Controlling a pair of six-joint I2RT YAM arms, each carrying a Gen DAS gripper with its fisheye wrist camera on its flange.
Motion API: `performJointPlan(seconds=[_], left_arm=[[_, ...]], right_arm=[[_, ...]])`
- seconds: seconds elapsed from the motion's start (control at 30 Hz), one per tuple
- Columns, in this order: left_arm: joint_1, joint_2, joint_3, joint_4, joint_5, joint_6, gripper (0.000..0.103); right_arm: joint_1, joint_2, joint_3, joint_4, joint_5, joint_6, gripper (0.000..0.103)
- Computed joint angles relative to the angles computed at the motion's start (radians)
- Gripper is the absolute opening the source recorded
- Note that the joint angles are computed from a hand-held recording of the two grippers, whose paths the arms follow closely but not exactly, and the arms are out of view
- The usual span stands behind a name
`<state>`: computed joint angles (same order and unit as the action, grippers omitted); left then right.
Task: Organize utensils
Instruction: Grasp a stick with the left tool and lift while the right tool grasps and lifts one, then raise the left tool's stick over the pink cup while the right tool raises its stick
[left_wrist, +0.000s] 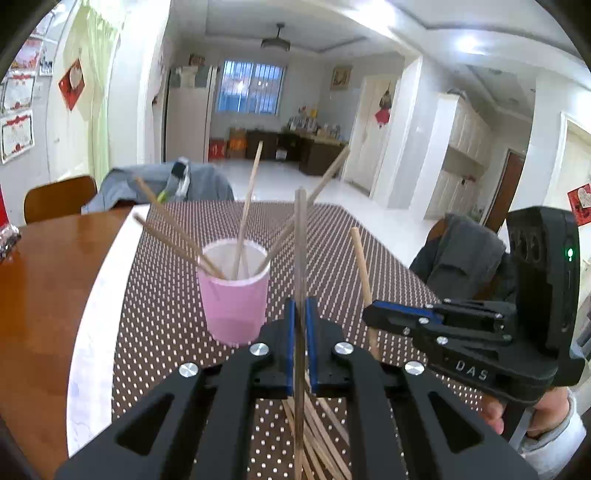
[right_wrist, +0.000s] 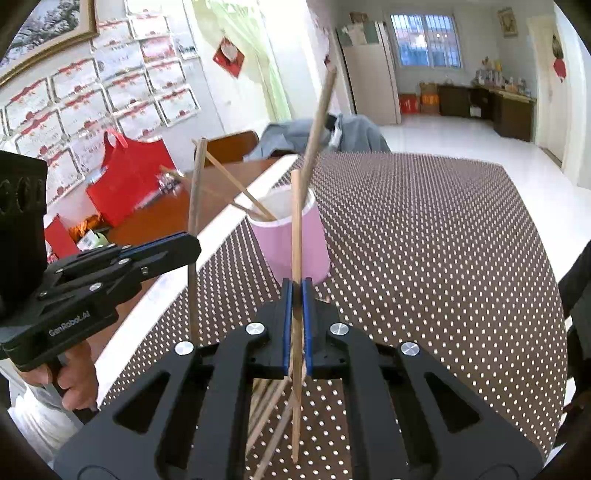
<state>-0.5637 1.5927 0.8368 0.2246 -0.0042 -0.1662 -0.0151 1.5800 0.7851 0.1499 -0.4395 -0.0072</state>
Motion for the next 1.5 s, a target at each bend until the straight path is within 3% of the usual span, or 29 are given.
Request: performJointPlan(seconds=[0.17, 0.5, 0.83, 1.13, 1.5], left_arm=[[-0.011, -0.026, 0.004, 0.049, -0.027, 0.012, 0.006], [0.000, 0.004, 0.004, 0.315, -0.114, 0.019, 0.006], [0.010, 0.070, 0.038, 0.509, -0.199, -0.007, 0.006], [0.045, 0.107, 0.062, 0.597, -0.229, -0.027, 0.006], [0.058, 0.222, 0.124, 0.719, -0.275, -0.030, 0.006]], right_arm=[[0.025, -0.049, -0.008, 0.032, 0.011, 0.022, 0.006], [0.050, -0.079, 0.025, 0.118, 0.016, 0.087, 0.006], [0.095, -0.047, 0.103, 0.213, 0.081, 0.143, 0.006], [0.116, -0.010, 0.110, 0.357, 0.177, 0.198, 0.006], [0.106, 0.089, 0.127, 0.511, 0.203, 0.275, 0.006]])
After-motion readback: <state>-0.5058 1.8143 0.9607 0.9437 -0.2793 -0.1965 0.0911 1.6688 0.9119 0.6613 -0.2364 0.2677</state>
